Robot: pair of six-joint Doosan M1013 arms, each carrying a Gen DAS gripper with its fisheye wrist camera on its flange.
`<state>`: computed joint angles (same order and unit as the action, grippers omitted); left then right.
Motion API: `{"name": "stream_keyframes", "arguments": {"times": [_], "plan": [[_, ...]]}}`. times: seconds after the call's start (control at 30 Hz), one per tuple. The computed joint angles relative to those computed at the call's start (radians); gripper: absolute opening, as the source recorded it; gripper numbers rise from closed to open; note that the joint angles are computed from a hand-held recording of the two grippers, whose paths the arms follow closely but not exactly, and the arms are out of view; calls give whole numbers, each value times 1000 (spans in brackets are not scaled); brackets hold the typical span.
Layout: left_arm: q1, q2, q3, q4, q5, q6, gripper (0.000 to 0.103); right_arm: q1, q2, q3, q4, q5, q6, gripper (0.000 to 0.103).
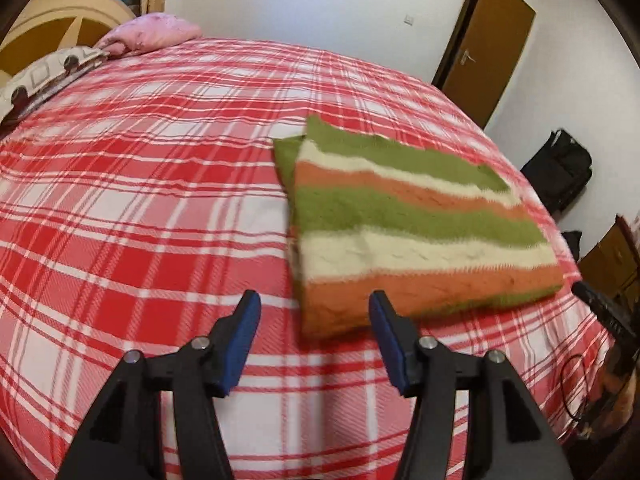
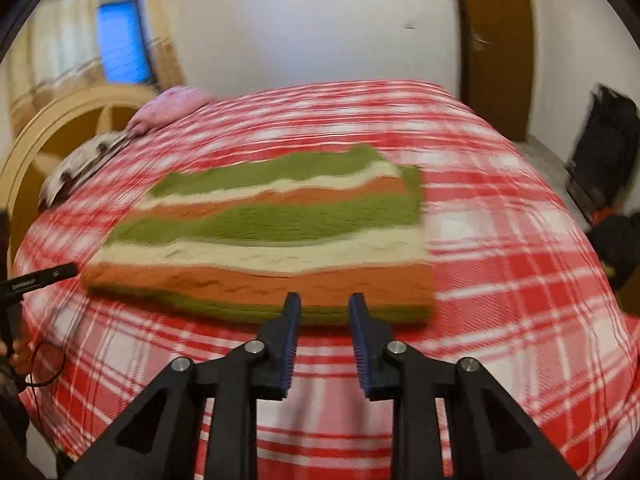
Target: Fold small clothes
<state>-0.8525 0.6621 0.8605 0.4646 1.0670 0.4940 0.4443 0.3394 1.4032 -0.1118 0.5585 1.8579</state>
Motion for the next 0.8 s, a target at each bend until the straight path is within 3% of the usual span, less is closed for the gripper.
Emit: {"name": "stream_keyframes", "arguments": {"times": [0.13, 0.17, 0.27, 0.33, 0.43, 0.63, 0.77, 0.8], "plan": [[-22, 72, -120, 65, 109, 54, 59, 14, 37, -35, -54, 16, 45, 25], [-22, 98, -161, 65, 156, 70, 59, 19, 47, -42, -90, 38, 69, 25], [-18, 178, -287, 60, 332, 103, 62, 6, 81, -53, -22, 116, 56, 25], [-10, 164, -250, 30, 319, 69, 65, -1, 63, -19, 5, 59, 50, 25], [-8, 141, -206, 41, 304, 43, 73, -8, 58, -12, 46, 64, 33, 25], [-20, 138, -194, 77, 327, 49, 76, 8, 48, 8, -31, 76, 64, 25], [-34, 135, -202, 101, 355, 38, 76, 5, 50, -22, -2, 143, 53, 25], [-38, 136, -207, 120, 369, 43, 76, 3, 36, -11, 28, 119, 45, 25]]}}
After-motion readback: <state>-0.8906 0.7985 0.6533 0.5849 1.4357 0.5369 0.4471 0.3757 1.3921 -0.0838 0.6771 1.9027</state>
